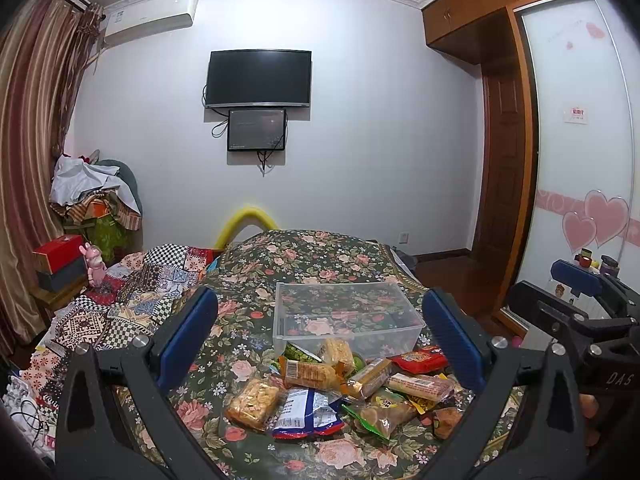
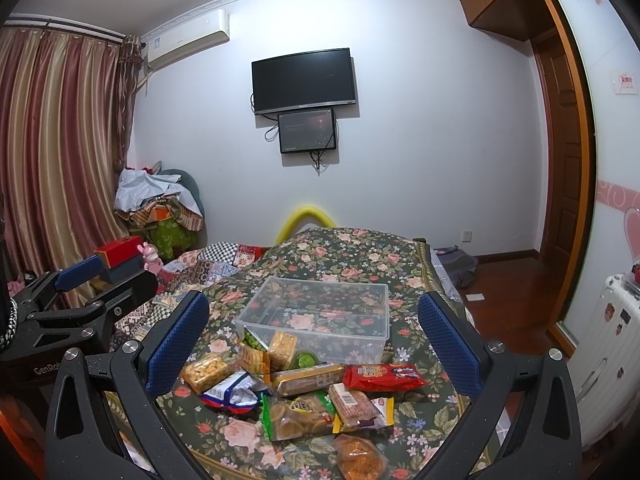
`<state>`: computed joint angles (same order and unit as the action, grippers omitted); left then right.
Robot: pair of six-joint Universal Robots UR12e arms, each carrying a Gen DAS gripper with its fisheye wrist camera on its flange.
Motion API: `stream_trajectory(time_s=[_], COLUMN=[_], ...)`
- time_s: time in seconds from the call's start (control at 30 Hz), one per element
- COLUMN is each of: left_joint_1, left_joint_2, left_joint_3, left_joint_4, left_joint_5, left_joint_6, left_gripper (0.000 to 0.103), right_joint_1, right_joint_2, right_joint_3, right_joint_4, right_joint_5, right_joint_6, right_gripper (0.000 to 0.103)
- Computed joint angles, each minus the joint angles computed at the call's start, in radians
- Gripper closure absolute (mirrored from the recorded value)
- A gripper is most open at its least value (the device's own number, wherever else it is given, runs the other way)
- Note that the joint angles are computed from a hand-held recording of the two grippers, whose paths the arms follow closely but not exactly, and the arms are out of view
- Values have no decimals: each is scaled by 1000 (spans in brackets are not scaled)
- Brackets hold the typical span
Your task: Organize snacks
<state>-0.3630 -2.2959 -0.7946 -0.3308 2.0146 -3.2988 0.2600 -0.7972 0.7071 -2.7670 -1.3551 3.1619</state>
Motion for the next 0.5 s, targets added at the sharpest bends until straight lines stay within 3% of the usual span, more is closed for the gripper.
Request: stream_trajectory(time_s=[0.3, 0.5], left_joint_1=[3, 8], left_joint_2=[1, -1], left_joint_3=[-3, -2], left_joint_4=[-6, -28], left_joint_5=[-21, -34], left_joint_6=[15, 16], left_gripper=[0, 0], right_joint_1=[0, -4], right_joint_2=[5, 19], right_joint_3=[-12, -41], right_joint_4=[13, 71], right_joint_5=[-8, -20], right_joint_6=[10, 17], right_gripper=[0, 0])
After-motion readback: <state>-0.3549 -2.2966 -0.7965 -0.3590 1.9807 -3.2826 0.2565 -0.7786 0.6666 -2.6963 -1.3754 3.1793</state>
